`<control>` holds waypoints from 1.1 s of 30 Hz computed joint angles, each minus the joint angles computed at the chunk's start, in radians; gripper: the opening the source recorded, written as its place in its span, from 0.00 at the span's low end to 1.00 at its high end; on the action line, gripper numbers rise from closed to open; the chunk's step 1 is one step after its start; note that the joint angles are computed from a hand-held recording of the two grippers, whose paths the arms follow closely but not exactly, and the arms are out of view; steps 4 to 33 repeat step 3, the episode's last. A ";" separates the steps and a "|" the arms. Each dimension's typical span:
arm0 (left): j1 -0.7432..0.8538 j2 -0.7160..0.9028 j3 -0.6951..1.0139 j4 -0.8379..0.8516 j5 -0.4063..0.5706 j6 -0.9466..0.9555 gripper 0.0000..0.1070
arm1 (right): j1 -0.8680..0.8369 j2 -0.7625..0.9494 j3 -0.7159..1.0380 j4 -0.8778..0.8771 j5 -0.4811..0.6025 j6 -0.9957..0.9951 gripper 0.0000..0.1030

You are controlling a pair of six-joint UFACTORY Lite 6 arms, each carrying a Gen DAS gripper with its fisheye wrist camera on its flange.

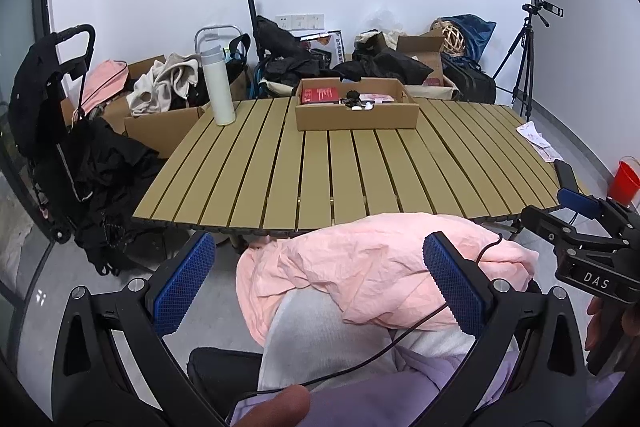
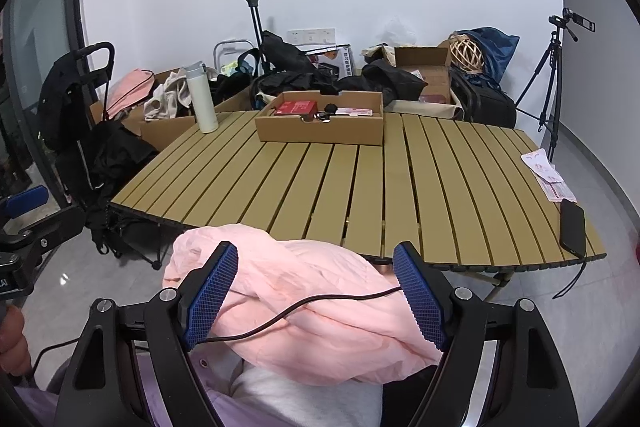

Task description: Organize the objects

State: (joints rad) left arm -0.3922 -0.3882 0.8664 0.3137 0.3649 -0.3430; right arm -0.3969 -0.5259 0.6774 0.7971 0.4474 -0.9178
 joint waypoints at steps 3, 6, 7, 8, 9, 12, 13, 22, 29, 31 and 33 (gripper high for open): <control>-0.002 -0.005 -0.006 -0.002 -0.007 0.011 0.96 | -0.003 0.000 0.000 0.004 0.001 -0.003 0.81; -0.002 -0.005 -0.006 -0.002 -0.007 0.011 0.96 | -0.003 0.000 0.000 0.004 0.001 -0.003 0.81; -0.002 -0.005 -0.006 -0.002 -0.007 0.011 0.96 | -0.003 0.000 0.000 0.004 0.001 -0.003 0.81; -0.002 -0.005 -0.006 -0.002 -0.007 0.011 0.96 | -0.003 0.000 0.000 0.004 0.001 -0.003 0.81; -0.002 -0.005 -0.006 -0.002 -0.007 0.011 0.96 | -0.003 0.000 0.000 0.004 0.001 -0.003 0.81; -0.002 -0.005 -0.006 -0.002 -0.007 0.011 0.96 | -0.003 0.000 0.000 0.004 0.001 -0.003 0.81; -0.002 -0.005 -0.006 -0.002 -0.007 0.011 0.96 | -0.003 0.000 0.000 0.004 0.001 -0.003 0.81; -0.002 -0.005 -0.006 -0.002 -0.007 0.011 0.96 | -0.003 0.000 0.000 0.004 0.001 -0.003 0.81; -0.002 -0.005 -0.006 -0.002 -0.007 0.011 0.96 | -0.003 0.000 0.000 0.004 0.001 -0.003 0.81; -0.002 -0.005 -0.006 -0.002 -0.007 0.011 0.96 | -0.003 0.000 0.000 0.004 0.001 -0.003 0.81; -0.002 -0.005 -0.006 -0.002 -0.007 0.011 0.96 | -0.003 0.000 0.000 0.004 0.001 -0.003 0.81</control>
